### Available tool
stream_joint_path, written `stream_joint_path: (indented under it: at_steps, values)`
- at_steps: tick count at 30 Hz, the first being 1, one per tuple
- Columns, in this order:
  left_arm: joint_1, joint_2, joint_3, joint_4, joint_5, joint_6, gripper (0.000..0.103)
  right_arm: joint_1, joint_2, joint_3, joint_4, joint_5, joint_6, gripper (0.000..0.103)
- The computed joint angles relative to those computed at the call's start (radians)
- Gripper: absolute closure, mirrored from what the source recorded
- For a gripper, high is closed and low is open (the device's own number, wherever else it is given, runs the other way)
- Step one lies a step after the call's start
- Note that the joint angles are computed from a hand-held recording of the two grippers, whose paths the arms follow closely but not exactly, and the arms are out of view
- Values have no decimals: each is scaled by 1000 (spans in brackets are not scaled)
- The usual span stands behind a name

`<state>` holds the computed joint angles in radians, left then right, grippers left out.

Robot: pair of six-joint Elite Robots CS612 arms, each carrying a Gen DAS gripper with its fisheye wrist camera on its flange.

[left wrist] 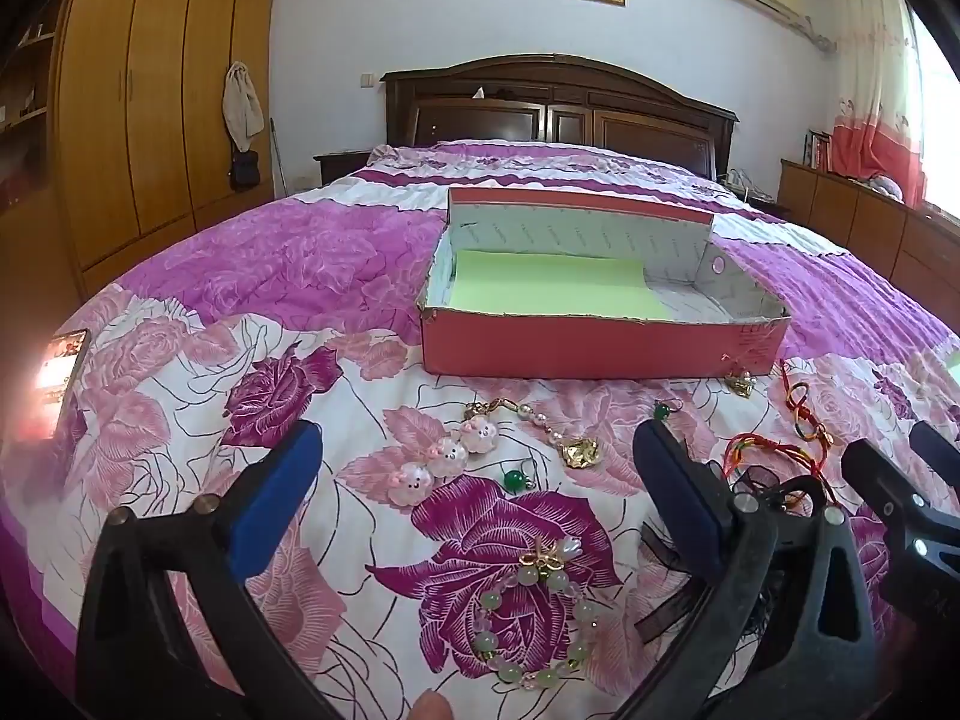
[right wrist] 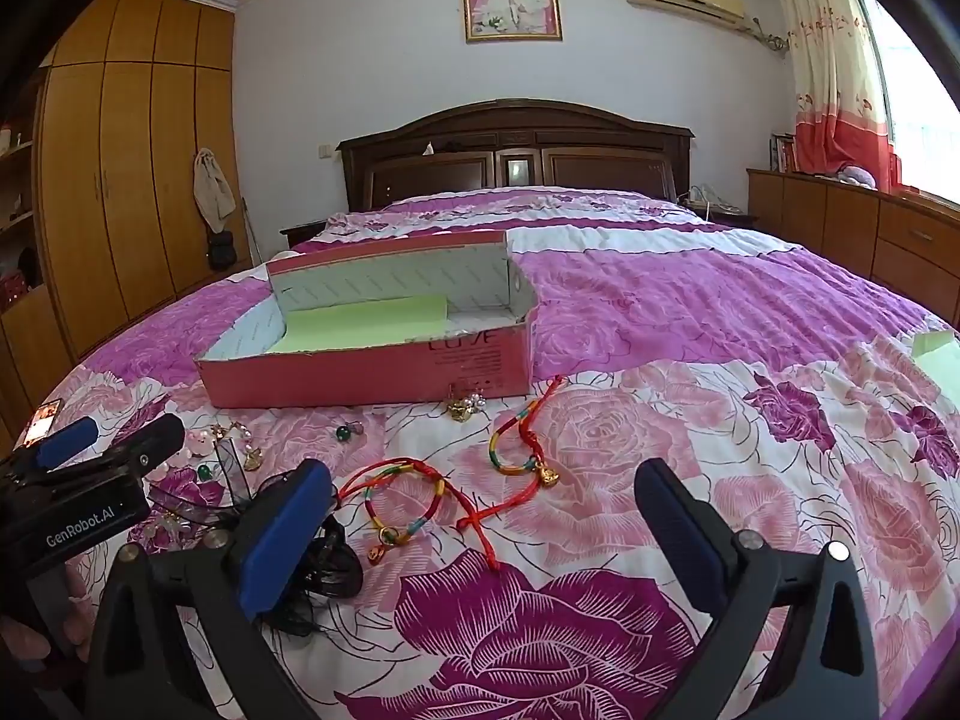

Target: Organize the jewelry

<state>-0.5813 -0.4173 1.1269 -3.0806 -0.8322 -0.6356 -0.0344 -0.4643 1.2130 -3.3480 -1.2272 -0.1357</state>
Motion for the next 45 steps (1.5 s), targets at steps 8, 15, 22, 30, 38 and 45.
stream_joint_path:
  at_steps: [8, 15, 22, 30, 38, 45]
  values:
    - [-3, 0, -8, 9, 5, 1, 6, 0, -1, 1, -1, -1, 0, 0]
    - [-3, 0, -11, 10, 8, 10, 6, 0, -1, 1, -2, -1, -1, 0]
    - [-4, 0, -10, 9, 10, 11, 6, 1, -2, 2, -2, -2, -1, 0]
    - [-5, 0, -11, 9, 11, 12, 6, 1, -2, 2, -4, -2, -2, 0]
    - [-5, 2, -12, 7, 13, 13, 6, 1, -2, 2, -5, -2, -2, 0]
    - [-5, 1, -12, 8, 13, 15, 6, 0, -3, 4, -7, -2, -2, 0]
